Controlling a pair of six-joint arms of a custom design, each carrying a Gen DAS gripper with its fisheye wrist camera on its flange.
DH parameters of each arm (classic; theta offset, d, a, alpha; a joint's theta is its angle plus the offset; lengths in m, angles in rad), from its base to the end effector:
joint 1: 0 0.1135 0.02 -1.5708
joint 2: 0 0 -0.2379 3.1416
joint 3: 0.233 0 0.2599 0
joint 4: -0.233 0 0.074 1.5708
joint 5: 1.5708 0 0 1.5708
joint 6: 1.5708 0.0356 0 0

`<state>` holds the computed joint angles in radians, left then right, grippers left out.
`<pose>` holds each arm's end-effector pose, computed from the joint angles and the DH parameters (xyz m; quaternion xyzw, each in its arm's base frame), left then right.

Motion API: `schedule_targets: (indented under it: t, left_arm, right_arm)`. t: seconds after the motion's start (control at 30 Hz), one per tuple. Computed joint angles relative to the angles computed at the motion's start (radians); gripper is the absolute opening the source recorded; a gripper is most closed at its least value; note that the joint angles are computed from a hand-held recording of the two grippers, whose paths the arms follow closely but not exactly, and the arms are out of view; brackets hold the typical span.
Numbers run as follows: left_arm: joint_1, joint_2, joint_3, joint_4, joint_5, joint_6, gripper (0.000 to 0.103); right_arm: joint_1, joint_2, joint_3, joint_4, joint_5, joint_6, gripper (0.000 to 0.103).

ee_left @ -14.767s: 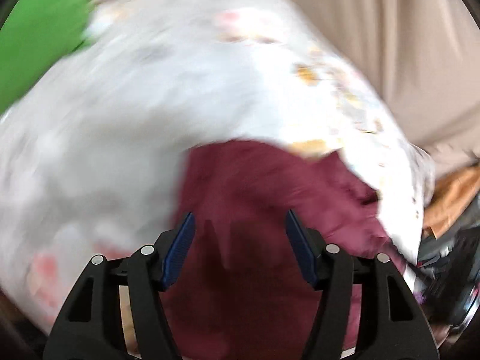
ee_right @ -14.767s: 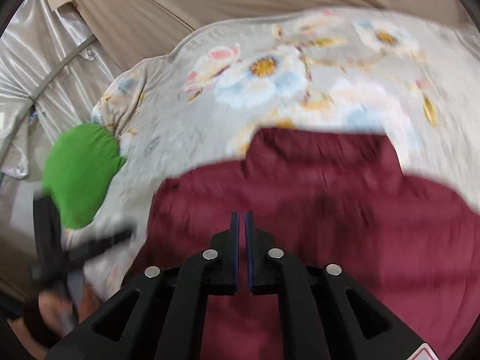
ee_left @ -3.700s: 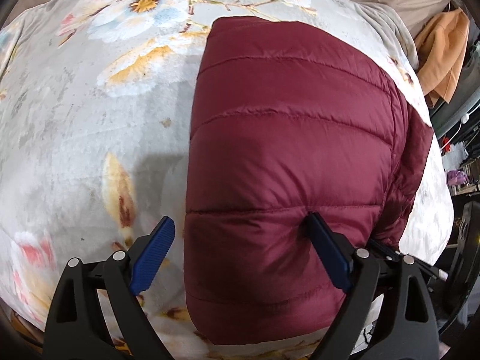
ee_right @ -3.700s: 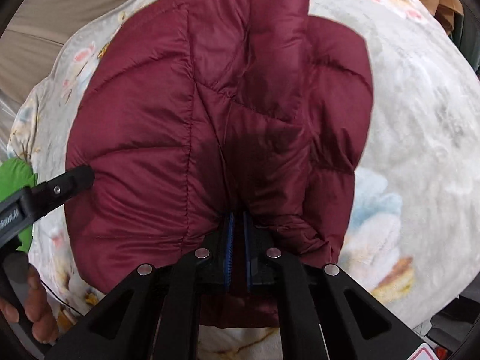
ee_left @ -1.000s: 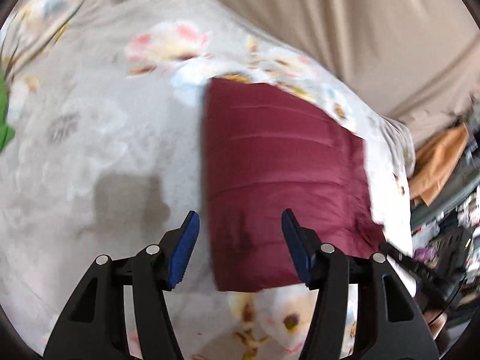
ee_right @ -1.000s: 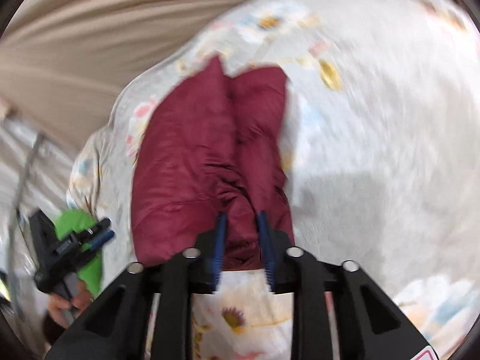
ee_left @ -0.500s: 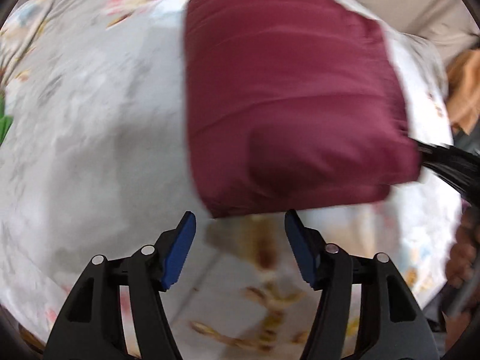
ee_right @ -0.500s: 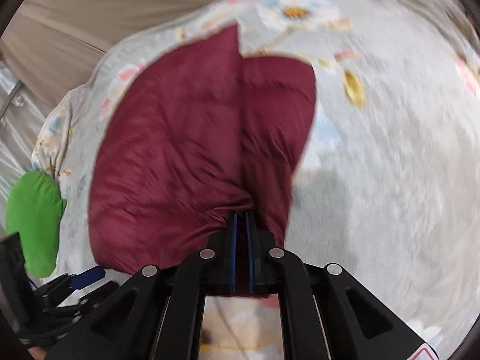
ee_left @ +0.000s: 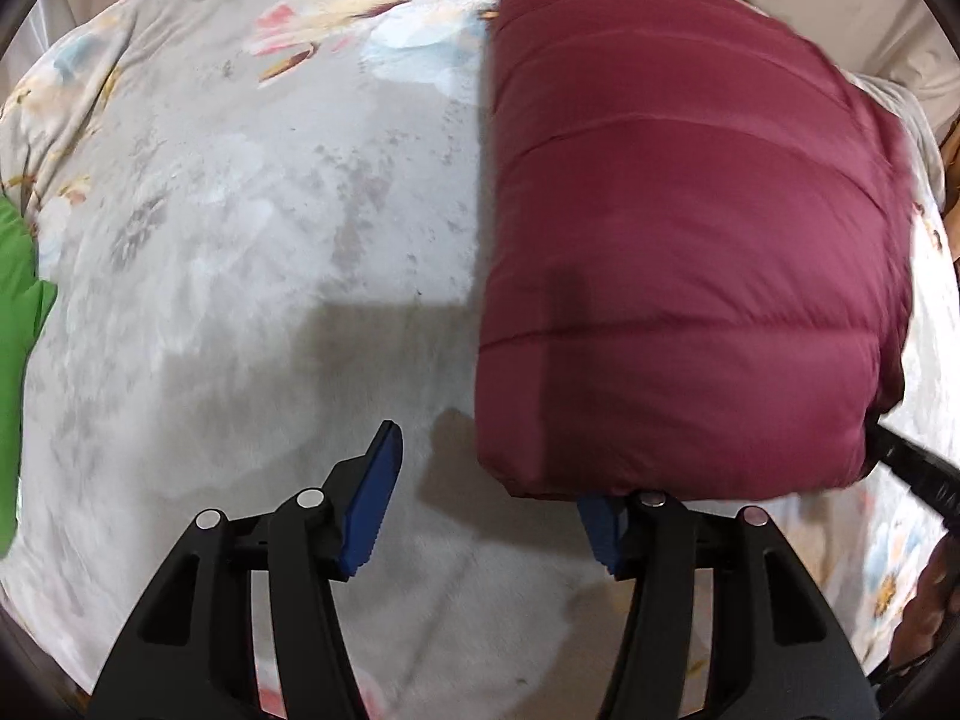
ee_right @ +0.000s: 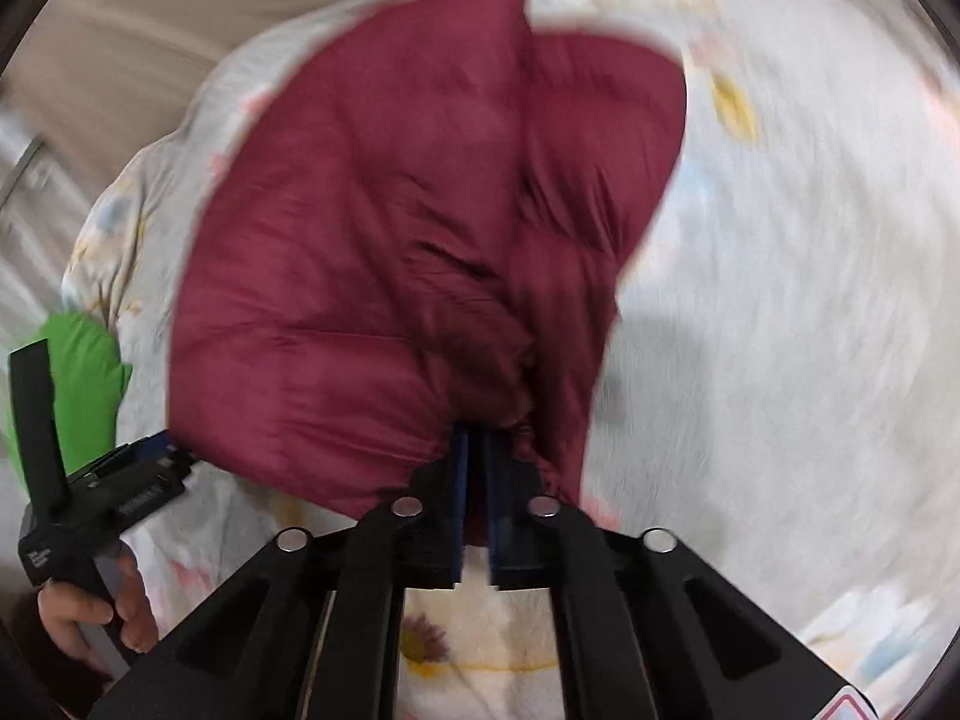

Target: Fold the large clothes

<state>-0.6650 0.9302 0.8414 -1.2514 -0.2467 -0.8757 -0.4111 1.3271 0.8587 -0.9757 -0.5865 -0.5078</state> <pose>0.1311 -0.0918 0.2359 -0.1177 0.9789 0.0082 0.1670 0.2173 -0.0732 0.1809 -0.0644 0.9534 0.2317 0.1823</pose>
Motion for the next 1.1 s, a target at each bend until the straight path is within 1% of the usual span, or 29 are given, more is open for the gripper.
schedule_targets:
  t: [0.07, 0.13, 0.17, 0.27, 0.3, 0.33, 0.37, 0.4, 0.47, 0.53, 0.57, 0.6, 0.67, 0.7, 0.73, 0.8, 0.87, 0.93, 1.0, 1.03, 1.1]
  left_arm:
    - [-0.01, 0.017, 0.013, -0.014, -0.003, -0.007, 0.054]
    - [-0.083, 0.033, 0.066, -0.073, -0.048, -0.062, 0.053]
    - [-0.137, 0.035, 0.106, -0.122, -0.077, -0.105, 0.053]
    - [-0.228, 0.046, 0.216, -0.216, -0.121, -0.188, 0.053]
    - [-0.251, 0.046, 0.244, -0.235, -0.136, -0.208, 0.053]
    - [-0.288, 0.054, 0.289, -0.261, -0.165, -0.239, 0.053]
    - [-0.299, 0.068, 0.325, -0.273, -0.184, -0.243, 0.053]
    - [-0.341, 0.099, 0.372, -0.298, -0.205, -0.282, 0.053]
    - [-0.335, 0.137, 0.434, -0.302, -0.224, -0.264, 0.053]
    - [-0.293, 0.18, 0.462, -0.279, -0.227, -0.214, 0.054]
    - [-0.258, 0.192, 0.45, -0.248, -0.214, -0.178, 0.054]
    - [-0.257, 0.202, 0.444, -0.24, -0.211, -0.181, 0.054]
    - [-0.211, 0.214, 0.399, -0.202, -0.182, -0.146, 0.053]
    - [-0.193, 0.222, 0.369, -0.18, -0.164, -0.139, 0.054]
    - [-0.177, 0.218, 0.337, -0.16, -0.145, -0.136, 0.055]
    - [-0.141, 0.18, 0.256, -0.095, -0.089, -0.13, 0.057]
    - [-0.144, 0.173, 0.223, -0.076, -0.079, -0.155, 0.058]
    - [-0.151, 0.167, 0.208, -0.073, -0.087, -0.175, 0.058]
    - [-0.173, 0.155, 0.228, -0.106, -0.092, -0.225, 0.058]
    - [-0.186, 0.149, 0.239, -0.122, -0.096, -0.25, 0.057]
    - [-0.244, 0.131, 0.269, -0.161, -0.109, -0.327, 0.058]
  right_arm:
    - [-0.007, 0.018, -0.023, 0.025, -0.002, -0.003, 0.0]
    - [-0.022, 0.005, -0.003, -0.007, 0.0, 0.013, 0.0]
    - [-0.026, -0.018, 0.003, -0.02, 0.008, 0.011, 0.0]
    - [-0.063, -0.167, 0.019, -0.077, 0.032, -0.032, 0.0]
    - [-0.071, -0.191, 0.031, -0.091, 0.032, -0.033, 0.0]
    - [-0.08, -0.214, 0.052, -0.114, 0.017, -0.038, 0.002]
    - [-0.085, -0.226, 0.084, -0.139, -0.016, -0.036, 0.002]
    - [-0.078, -0.237, 0.105, -0.153, -0.033, -0.028, 0.002]
    - [-0.043, -0.251, 0.142, -0.148, -0.057, 0.017, 0.002]
    - [0.034, -0.237, 0.176, -0.118, -0.055, 0.076, 0.002]
    - [0.08, -0.227, 0.177, -0.088, -0.027, 0.103, 0.002]
    - [0.111, -0.213, 0.17, -0.062, 0.002, 0.117, 0.002]
    - [0.172, -0.164, 0.125, 0.028, 0.112, 0.163, 0.002]
    - [0.18, -0.142, 0.107, 0.05, 0.145, 0.177, 0.0]
    - [0.173, -0.102, 0.087, 0.08, 0.156, 0.182, 0.0]
    - [0.146, -0.042, 0.059, 0.119, 0.137, 0.182, 0.0]
    - [0.125, -0.008, 0.053, 0.123, 0.112, 0.192, 0.0]
    - [0.127, -0.039, 0.051, 0.107, 0.117, 0.206, 0.0]
    - [0.119, -0.136, 0.034, 0.079, 0.13, 0.195, 0.0]
    - [0.109, -0.206, 0.02, 0.055, 0.127, 0.179, 0.004]
    - [0.072, -0.317, -0.01, 0.007, 0.108, 0.137, 0.008]
